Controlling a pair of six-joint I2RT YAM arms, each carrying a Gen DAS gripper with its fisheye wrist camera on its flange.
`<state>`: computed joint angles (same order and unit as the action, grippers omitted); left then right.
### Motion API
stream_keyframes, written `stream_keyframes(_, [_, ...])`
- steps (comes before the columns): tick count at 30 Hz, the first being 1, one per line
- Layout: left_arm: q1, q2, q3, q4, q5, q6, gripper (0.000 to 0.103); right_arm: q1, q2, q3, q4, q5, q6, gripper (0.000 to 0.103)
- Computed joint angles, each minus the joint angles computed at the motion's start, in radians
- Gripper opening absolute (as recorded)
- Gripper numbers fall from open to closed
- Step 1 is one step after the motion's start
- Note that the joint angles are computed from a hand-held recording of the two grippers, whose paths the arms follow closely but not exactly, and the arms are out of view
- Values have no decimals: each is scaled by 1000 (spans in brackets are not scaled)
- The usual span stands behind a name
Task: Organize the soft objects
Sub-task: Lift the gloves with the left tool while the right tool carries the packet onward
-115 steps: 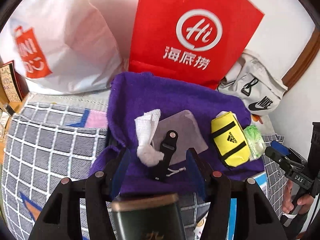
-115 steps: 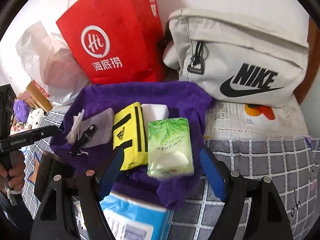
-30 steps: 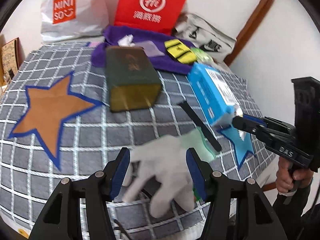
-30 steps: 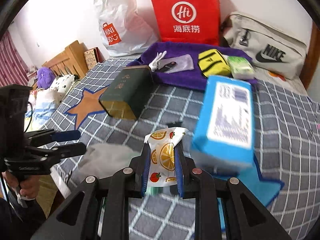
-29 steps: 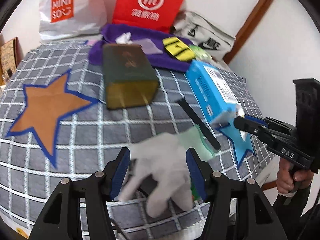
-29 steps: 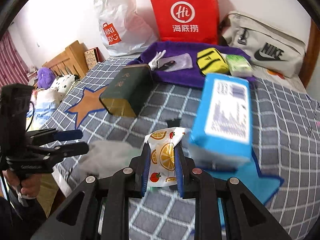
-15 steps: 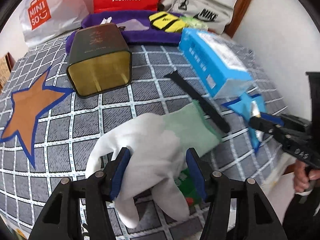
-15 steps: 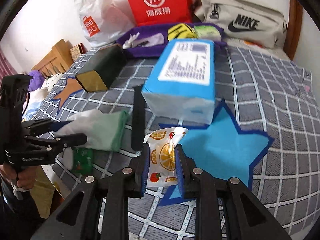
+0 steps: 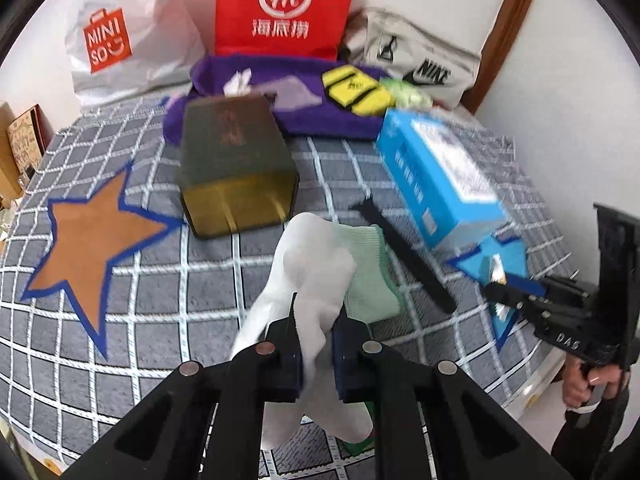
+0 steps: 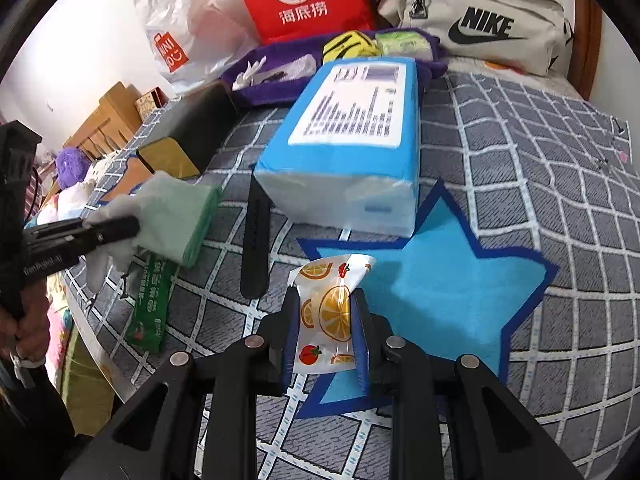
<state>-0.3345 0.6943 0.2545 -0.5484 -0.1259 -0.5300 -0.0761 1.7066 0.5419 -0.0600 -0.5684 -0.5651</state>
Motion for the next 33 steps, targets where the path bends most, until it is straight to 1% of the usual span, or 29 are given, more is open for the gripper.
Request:
stream_keyframes(2, [21, -15, 18, -17, 7, 11, 11, -8, -22, 4, -22, -14, -5, 24])
stream_keyframes(6, [36, -53, 58, -69, -11, 19, 11, -29, -78, 15, -76, -53, -24, 24])
stream_keyframes(11, [86, -83, 89, -92, 5, 53, 11, -49, -122, 52, -138, -103, -29, 24])
stream_keyframes(17, [109, -59, 127, -70, 18, 70, 11, -36, -141, 100, -161, -120, -21, 24])
stream_keyframes(22, [134, 7, 167, -25, 20, 90, 11, -14, -129, 158, -166, -120, 1, 24])
stream_keyframes(28, [230, 52, 216, -17, 50, 139, 11, 11, -105, 250, -181, -134, 40, 24])
stream_keyframes(33, [299, 86, 244, 2, 87, 172, 11, 56, -89, 340, -189, -116, 89, 24])
